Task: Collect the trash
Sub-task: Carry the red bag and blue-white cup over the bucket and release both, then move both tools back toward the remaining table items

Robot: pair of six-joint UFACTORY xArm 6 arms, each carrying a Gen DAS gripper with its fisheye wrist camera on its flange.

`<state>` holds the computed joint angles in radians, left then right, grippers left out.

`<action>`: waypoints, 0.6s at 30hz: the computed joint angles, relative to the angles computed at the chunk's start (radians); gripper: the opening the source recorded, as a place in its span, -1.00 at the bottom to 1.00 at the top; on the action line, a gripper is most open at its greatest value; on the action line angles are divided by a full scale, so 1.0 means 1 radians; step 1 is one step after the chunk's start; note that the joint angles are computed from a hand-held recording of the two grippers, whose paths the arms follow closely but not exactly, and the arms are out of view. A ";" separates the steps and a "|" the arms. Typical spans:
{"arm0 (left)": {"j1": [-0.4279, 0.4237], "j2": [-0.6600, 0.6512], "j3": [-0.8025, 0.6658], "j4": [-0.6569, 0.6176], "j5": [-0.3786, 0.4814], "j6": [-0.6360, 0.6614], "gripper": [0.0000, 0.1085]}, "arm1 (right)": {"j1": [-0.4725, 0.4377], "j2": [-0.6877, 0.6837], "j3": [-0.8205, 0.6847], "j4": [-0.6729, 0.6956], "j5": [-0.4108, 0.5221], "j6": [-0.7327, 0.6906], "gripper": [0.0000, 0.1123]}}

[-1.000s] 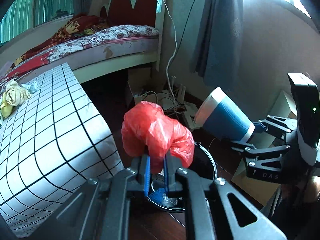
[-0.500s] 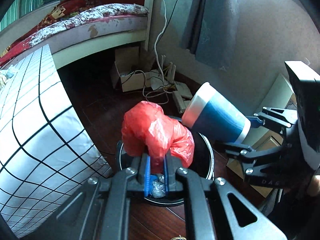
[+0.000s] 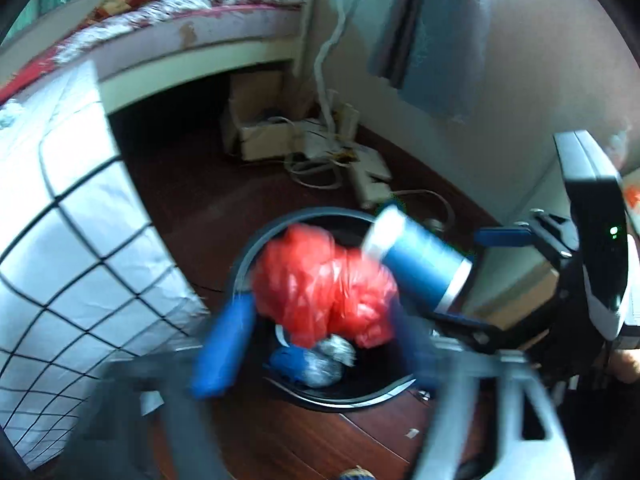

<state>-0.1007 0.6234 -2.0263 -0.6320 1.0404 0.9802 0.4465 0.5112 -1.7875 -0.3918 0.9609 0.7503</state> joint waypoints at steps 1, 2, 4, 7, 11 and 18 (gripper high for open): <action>-0.002 -0.008 0.020 0.010 -0.031 -0.012 0.68 | -0.003 0.001 0.000 0.009 0.012 0.003 0.82; -0.003 -0.007 0.025 0.025 -0.042 -0.034 0.73 | -0.006 0.003 -0.004 0.016 0.028 0.005 0.82; -0.005 -0.012 0.046 0.045 -0.080 -0.061 0.80 | -0.007 0.006 -0.010 0.016 0.053 0.018 0.82; -0.009 -0.032 0.091 0.060 -0.132 -0.067 0.80 | -0.009 0.006 -0.011 0.026 0.068 0.019 0.82; -0.007 -0.044 0.115 0.060 -0.167 -0.063 0.81 | -0.004 -0.005 -0.001 0.011 0.061 0.025 0.82; 0.004 -0.076 0.143 0.041 -0.200 -0.035 0.81 | 0.005 -0.010 -0.013 -0.026 0.041 0.043 0.82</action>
